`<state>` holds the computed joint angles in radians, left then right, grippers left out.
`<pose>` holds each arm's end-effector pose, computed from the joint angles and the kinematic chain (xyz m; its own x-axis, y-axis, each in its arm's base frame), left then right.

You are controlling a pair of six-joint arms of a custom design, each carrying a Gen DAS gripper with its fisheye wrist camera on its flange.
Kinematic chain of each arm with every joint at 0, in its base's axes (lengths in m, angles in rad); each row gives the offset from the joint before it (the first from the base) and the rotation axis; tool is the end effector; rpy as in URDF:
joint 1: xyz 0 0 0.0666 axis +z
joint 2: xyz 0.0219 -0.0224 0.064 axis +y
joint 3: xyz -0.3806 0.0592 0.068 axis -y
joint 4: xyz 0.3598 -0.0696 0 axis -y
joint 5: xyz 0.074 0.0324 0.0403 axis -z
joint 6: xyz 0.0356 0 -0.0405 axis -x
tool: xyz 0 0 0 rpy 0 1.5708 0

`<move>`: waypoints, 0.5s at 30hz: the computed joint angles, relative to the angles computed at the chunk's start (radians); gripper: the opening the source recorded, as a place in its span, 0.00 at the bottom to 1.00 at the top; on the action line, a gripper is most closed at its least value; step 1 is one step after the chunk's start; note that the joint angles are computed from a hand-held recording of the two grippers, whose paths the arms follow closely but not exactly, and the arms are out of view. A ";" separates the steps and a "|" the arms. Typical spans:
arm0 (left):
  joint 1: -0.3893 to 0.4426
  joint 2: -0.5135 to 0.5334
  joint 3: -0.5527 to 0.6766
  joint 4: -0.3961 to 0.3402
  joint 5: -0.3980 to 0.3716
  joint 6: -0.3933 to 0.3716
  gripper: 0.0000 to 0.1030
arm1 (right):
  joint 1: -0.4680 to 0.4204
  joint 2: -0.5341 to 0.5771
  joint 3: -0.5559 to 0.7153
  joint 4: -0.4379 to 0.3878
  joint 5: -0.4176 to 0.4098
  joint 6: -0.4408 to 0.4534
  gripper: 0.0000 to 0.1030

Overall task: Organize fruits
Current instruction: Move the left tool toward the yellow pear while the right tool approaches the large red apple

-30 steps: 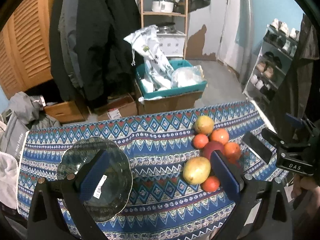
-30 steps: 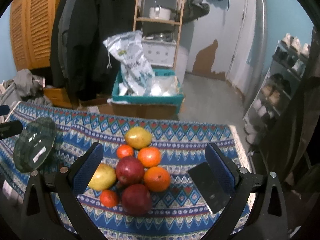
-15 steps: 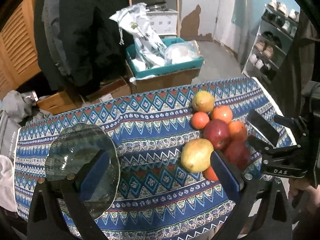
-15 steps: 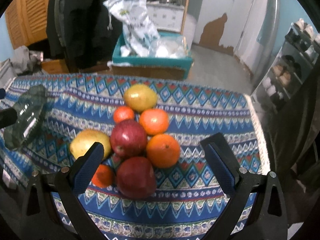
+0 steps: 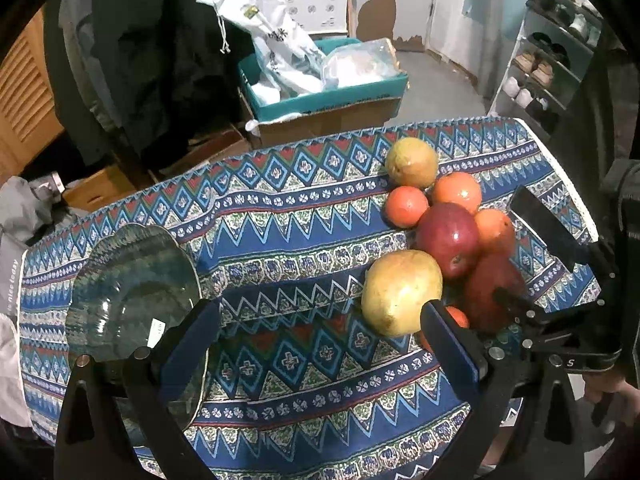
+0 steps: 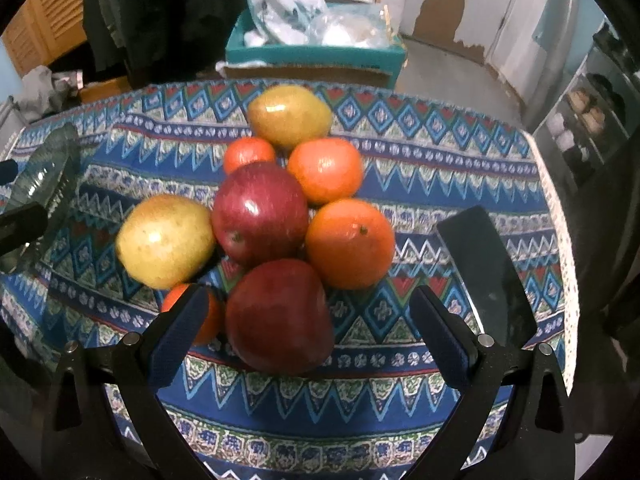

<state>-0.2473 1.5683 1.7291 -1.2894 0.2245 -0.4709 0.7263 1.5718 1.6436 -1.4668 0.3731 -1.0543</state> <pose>0.4735 -0.1281 0.4706 -0.6308 0.6154 -0.4726 0.6926 0.7212 0.0148 0.3586 0.3006 0.4314 -0.8598 0.3193 -0.3984 0.3582 0.9333 -0.0252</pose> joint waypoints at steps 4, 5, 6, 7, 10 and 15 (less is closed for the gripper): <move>-0.009 0.017 0.001 -0.009 -0.002 0.014 0.99 | -0.011 0.003 -0.024 0.017 -0.032 0.004 0.96; -0.011 0.022 0.003 -0.012 0.000 0.016 0.99 | -0.014 0.003 -0.029 0.022 -0.038 0.005 0.96; -0.012 0.025 0.003 -0.015 0.000 0.020 0.99 | -0.017 0.003 -0.037 0.030 -0.046 0.007 0.96; -0.015 0.029 0.002 -0.017 0.000 0.023 0.99 | -0.019 -0.001 -0.047 0.044 -0.053 0.007 0.96; -0.019 0.039 0.003 -0.029 0.004 0.026 0.99 | -0.027 -0.003 -0.063 0.067 -0.075 0.005 0.96; -0.026 0.055 0.006 -0.045 0.013 0.029 0.99 | -0.039 0.010 -0.084 0.074 -0.110 0.016 0.93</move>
